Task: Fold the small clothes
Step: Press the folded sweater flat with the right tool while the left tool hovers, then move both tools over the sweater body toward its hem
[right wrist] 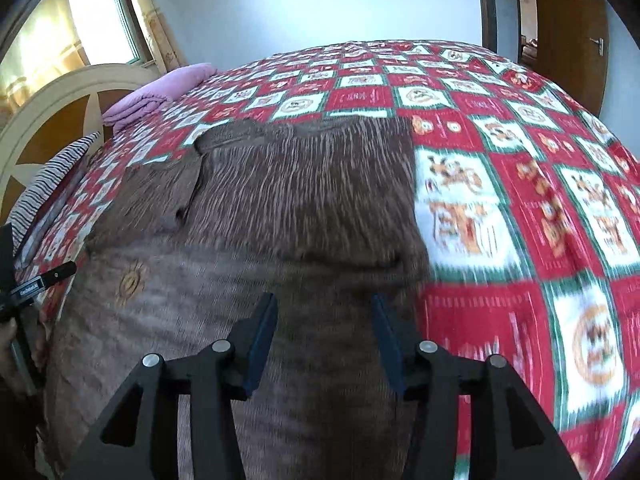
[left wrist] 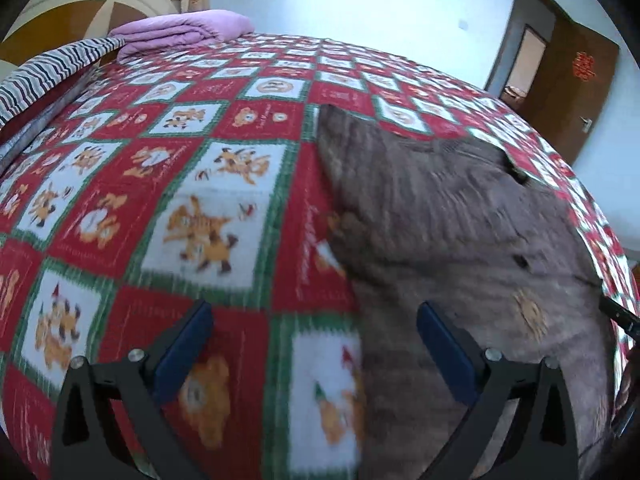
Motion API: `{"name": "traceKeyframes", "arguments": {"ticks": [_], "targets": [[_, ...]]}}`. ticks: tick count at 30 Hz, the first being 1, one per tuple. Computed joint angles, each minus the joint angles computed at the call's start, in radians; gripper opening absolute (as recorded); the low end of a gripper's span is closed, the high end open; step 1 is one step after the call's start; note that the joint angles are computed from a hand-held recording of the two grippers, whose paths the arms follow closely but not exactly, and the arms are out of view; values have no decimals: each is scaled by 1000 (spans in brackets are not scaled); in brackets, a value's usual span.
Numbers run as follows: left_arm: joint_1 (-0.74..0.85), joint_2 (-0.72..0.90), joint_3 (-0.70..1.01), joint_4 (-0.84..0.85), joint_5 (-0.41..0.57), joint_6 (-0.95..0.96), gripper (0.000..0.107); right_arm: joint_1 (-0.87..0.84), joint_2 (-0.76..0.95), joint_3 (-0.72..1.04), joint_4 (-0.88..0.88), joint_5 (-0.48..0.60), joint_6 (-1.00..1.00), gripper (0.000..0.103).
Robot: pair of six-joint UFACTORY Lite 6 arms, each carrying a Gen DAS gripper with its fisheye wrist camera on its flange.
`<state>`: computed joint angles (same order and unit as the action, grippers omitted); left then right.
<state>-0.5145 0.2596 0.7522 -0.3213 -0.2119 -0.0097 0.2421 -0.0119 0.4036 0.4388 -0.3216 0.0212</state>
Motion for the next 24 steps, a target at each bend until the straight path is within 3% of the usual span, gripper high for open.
{"name": "traceKeyframes", "arguments": {"ticks": [6,12,15,20,24], "targets": [[-97,-129,-148,-183,-31,185,103,94,-131,-138,214,-9,-107,50],[-145,-176,-237,-278,-54,248,103,235,-204,-212,522,-53,-294,51],[-183,-207,-283,-368,-87,316,103,315,-198,-225,630,-103,-349,57],[-226,-251,-336,-464,-112,380,103,455,-126,-209,736,-185,-370,76],[-255,-279,-371,-501,-131,397,103,511,-114,-201,831,-209,-412,77]]}}
